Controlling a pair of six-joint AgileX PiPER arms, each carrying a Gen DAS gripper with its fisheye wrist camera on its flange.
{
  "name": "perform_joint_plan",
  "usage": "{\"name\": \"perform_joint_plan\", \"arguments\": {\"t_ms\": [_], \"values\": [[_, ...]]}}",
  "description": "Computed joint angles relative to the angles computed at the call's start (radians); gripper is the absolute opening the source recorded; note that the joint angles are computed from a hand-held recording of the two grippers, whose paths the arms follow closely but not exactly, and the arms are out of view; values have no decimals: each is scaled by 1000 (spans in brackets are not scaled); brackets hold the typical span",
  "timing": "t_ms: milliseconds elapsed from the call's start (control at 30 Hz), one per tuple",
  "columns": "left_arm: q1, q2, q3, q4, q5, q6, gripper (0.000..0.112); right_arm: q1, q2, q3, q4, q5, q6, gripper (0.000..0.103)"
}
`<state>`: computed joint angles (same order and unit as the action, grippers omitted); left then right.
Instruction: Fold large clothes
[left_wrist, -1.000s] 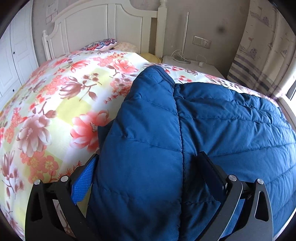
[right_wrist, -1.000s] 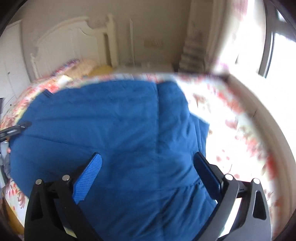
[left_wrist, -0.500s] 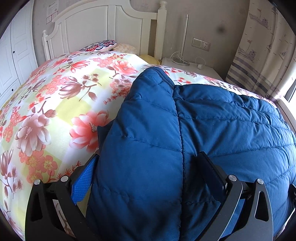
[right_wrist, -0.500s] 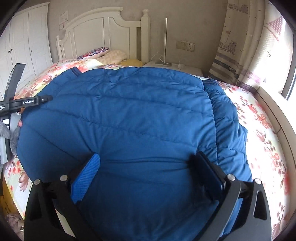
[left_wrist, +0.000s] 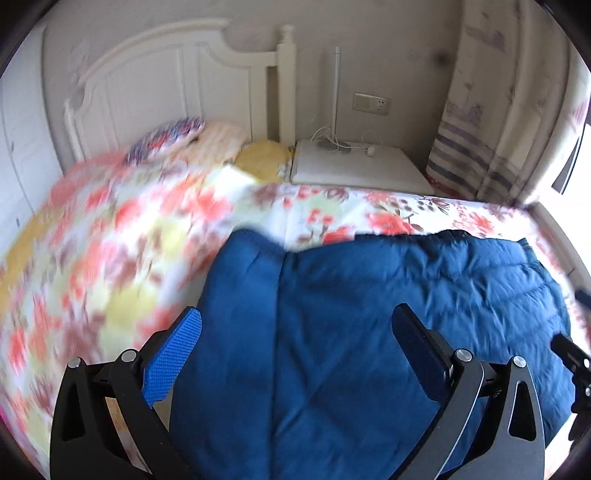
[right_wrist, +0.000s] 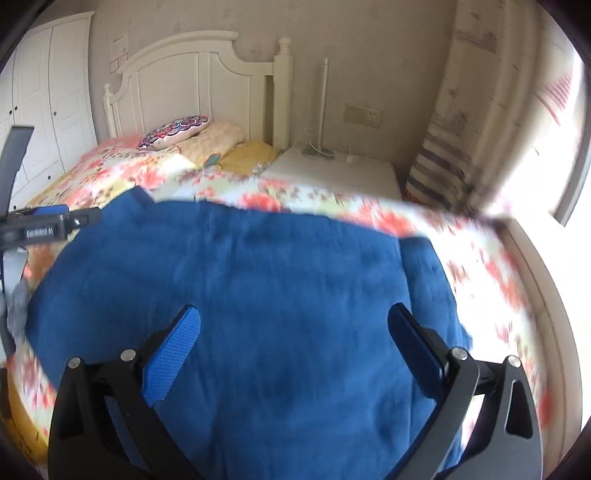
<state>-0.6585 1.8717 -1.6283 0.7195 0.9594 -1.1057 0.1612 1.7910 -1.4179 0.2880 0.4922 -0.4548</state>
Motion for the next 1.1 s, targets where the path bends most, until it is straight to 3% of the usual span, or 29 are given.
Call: {"name": "perform_joint_plan", "arguments": {"t_ms": [133, 267, 300, 367, 433, 567, 733, 900, 967, 1033, 1100], "values": [[52, 224, -352, -107, 123, 211, 99, 87, 236, -368, -214, 190, 181, 100], [106, 436, -624, -165, 244, 344, 99, 111, 466, -691, -233, 369, 161, 100], [119, 460, -633, -186, 242, 361, 99, 98, 545, -791, -208, 437, 148, 100], [164, 432, -533, -276, 137, 345, 99, 48, 604, -875, -83, 494, 125, 101], [172, 383, -436, -272, 56, 303, 99, 33, 578, -833, -57, 469, 121, 100], [158, 366, -393, -232, 39, 276, 99, -21, 478, -678, -201, 336, 197, 99], [145, 371, -393, -200, 33, 245, 99, -211, 595, -791, 92, 458, 148, 100], [150, 382, -415, -213, 37, 254, 99, -185, 552, -703, 41, 372, 147, 99], [156, 376, -417, -238, 40, 266, 99, -191, 500, -625, 58, 321, 129, 98], [149, 365, -428, -223, 91, 237, 99, -179, 393, -496, 25, 255, 124, 97], [123, 251, -296, -211, -4, 153, 99, -171, 255, -326, 131, 182, -18, 97]]}}
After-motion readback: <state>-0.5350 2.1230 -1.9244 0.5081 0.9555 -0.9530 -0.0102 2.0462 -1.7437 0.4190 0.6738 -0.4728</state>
